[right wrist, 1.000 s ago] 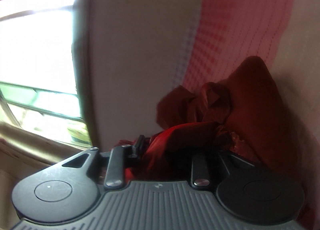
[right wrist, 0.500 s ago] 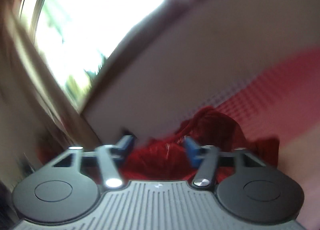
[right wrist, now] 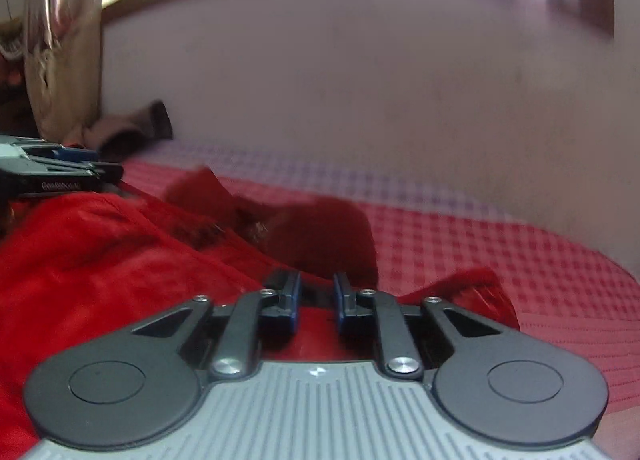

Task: Fold large clothes

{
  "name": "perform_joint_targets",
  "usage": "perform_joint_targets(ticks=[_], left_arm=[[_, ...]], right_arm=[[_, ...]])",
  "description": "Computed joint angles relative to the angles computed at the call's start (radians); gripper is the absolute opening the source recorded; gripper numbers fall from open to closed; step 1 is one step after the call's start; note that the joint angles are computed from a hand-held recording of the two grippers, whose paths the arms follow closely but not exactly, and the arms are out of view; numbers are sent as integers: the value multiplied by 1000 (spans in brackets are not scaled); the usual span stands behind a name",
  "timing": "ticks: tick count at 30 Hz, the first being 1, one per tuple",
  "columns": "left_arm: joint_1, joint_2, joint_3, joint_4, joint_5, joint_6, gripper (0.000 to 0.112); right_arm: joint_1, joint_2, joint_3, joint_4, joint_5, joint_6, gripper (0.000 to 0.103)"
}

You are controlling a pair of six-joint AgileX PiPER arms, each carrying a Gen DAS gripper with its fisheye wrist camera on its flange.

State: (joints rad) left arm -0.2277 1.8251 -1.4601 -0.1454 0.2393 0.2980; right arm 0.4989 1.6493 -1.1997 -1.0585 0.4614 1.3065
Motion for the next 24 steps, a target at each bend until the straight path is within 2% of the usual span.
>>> perform_joint_targets(ticks=[2,6,11,19,24], left_arm=[[18,3,14,-151,-5,115,47],[39,7,16,-288,38,196,47],[70,29,9,-456,69,316,47],[80,64,-9,-523,73,359,48],[84,79,-20,-531,85,354,48]], right_arm=[[-18,9,19,-30,-36,51,16],[-40,49,4,-26,-65,77,15],[-69,67,42,-178,-134,294,13],[-68,113,42,-368,-140,525,13],[-75,131,37,-399,-148,570,13]])
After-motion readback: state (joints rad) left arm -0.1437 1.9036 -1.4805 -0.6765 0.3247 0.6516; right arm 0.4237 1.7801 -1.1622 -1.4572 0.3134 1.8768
